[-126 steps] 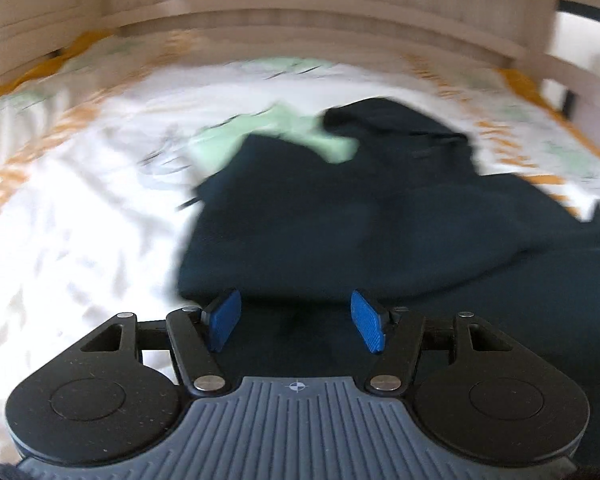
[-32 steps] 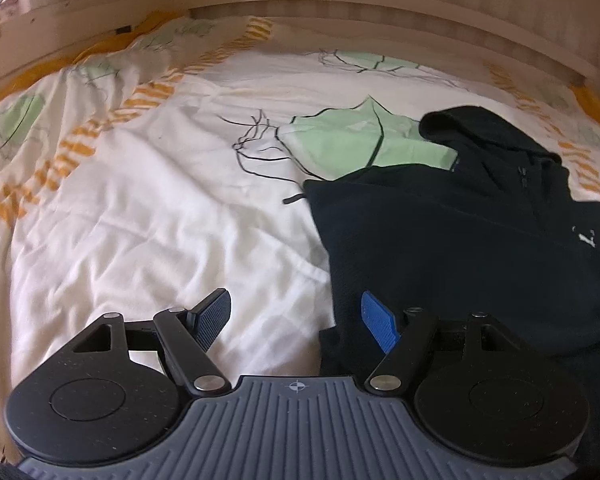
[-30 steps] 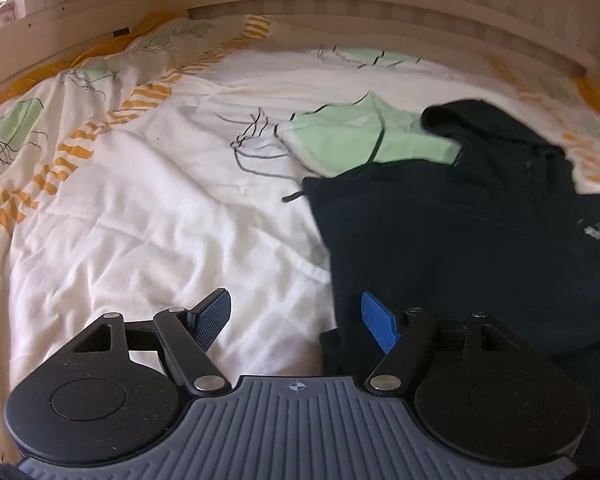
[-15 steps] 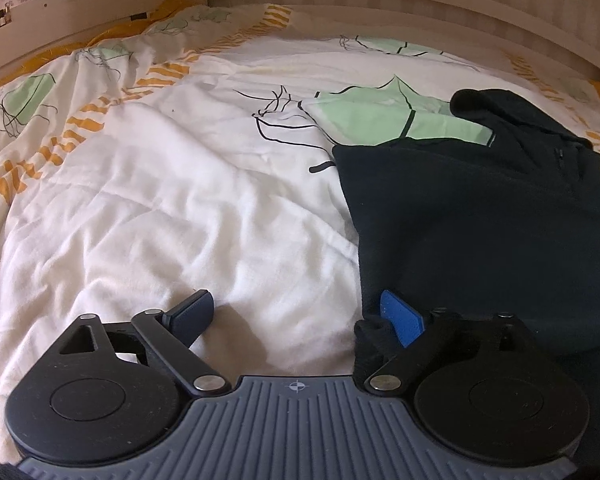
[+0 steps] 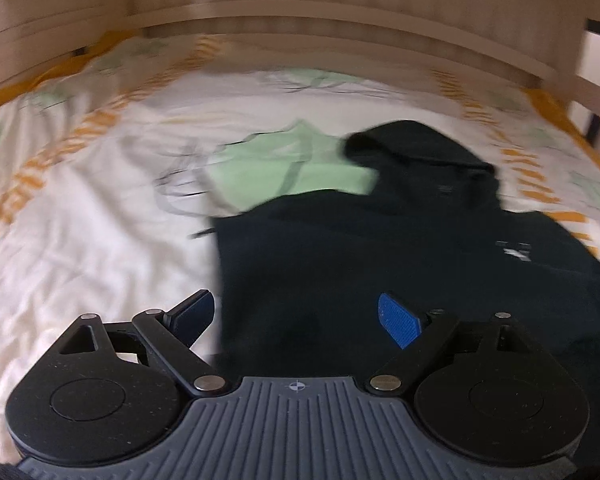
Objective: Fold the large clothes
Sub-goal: 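Reach the right gripper to the other sleeve cuff and close on it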
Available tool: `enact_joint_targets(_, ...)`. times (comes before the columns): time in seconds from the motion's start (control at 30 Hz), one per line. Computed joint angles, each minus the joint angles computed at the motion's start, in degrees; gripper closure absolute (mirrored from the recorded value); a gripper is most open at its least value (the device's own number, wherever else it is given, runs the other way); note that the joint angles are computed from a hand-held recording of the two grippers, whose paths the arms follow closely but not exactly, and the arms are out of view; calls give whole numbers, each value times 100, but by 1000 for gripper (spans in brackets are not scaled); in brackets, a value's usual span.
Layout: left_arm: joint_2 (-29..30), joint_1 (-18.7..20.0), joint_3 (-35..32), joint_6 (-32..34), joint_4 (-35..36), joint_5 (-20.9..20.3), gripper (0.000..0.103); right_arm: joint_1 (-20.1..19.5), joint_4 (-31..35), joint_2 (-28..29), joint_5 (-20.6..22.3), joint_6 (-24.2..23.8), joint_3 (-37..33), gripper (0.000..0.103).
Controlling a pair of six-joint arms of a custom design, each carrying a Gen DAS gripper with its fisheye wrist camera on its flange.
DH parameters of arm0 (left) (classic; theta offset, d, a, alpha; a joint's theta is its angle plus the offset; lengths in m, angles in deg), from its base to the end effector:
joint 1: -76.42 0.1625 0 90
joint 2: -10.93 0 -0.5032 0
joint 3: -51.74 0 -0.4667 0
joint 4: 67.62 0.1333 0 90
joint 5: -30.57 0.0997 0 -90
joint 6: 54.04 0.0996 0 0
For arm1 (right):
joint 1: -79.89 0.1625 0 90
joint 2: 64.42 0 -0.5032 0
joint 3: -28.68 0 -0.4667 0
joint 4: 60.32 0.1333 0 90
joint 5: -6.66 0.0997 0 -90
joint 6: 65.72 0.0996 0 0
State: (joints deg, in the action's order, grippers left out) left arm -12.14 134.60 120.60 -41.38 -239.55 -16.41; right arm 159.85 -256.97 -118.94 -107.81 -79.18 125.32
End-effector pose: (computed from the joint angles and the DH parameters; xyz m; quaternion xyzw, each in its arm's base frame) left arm -0.3098 -0.8809 0.0251 0.2295 0.8617 -0.3426 0.2957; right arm -0.0424 -0.7673 0.3103 -0.0884 -0.8294 0.4743 0.2817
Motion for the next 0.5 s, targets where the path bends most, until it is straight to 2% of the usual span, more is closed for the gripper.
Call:
enact_joint_targets(0.2, 445, -139, -428, 198, 310, -317, 13, -261, 48, -384, -250, 403, 169, 2)
enact_joint_targets(0.33, 765, -157, -780, 174, 539, -369, 13, -427, 171, -491, -390, 586, 116, 2)
enact_joint_targets(0.5, 1085, -111, -1095, 187, 950, -165, 11, -640, 286, -553, -524, 910, -61, 2)
